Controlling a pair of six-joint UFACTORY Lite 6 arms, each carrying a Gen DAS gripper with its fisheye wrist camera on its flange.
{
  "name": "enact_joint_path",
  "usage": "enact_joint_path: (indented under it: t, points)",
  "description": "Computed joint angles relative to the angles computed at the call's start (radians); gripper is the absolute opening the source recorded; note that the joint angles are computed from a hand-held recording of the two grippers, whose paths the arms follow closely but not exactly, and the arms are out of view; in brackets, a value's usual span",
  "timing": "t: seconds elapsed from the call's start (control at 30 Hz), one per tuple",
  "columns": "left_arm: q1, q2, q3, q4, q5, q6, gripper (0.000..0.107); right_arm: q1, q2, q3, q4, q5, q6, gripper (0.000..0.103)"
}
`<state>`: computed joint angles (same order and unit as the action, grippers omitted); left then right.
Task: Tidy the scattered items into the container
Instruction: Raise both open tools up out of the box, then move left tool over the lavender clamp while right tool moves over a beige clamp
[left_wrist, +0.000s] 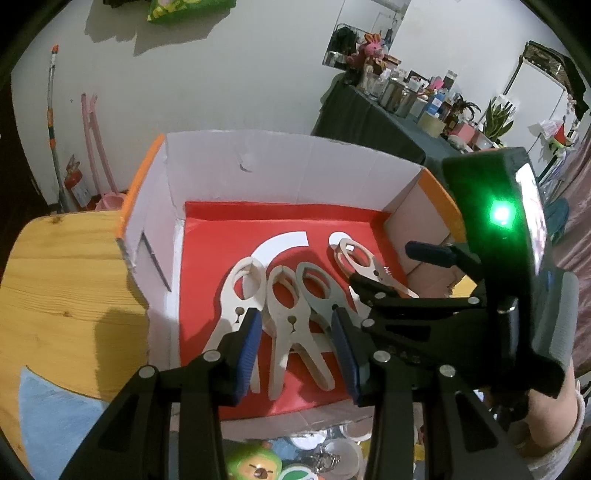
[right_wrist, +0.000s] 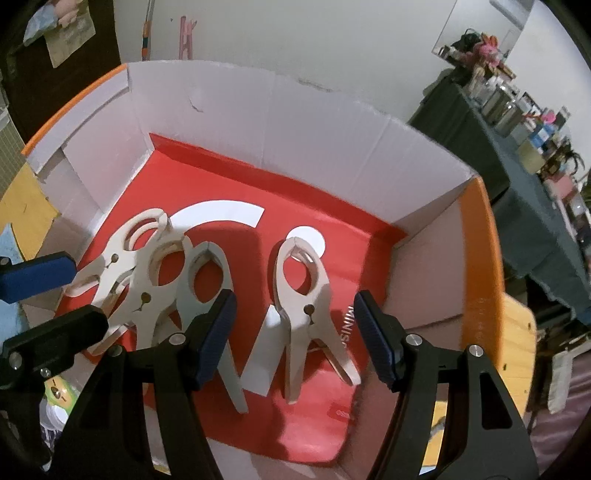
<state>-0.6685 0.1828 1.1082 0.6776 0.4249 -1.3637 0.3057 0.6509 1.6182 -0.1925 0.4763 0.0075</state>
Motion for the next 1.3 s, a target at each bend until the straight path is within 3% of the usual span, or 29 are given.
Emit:
enact_joint_path:
  t: [0.13,0.37,0.6,0.93,1.07,1.3]
  points:
    - [-0.029,-0.065,-0.038,0.031,0.026,-0.034,0.042,0.026,-0.127,-0.13,-0.119,-0.039,0.13,0.08]
    - [-0.118,-0.189,-0.097,0.113,0.12,-0.123,0.043,0.042,-0.354,-0.33,-0.18,-0.076,0.226,0.08]
    - [-0.252,-0.3,-0.153,0.203,0.255,-0.227,0.049,-0.004,-0.493,-0.415,-0.079,-0.101,0.113,0.081]
    - [-0.508,-0.456,-0.282,0.287,0.451,-0.402,0.056,0.021,-0.91,-0.768,-0.003,-0.153,0.072,0.088]
    - [-0.636,-0.487,-0.338,0.313,0.543,-0.482,0.062,0.03,-1.068,-0.903,0.118,-0.149,-0.03,0.089]
    - [-0.833,-0.506,-0.442,0.288,0.62,-0.614,0.068,0.088,-1.341,-1.144,0.289,-0.107,-0.175,0.089]
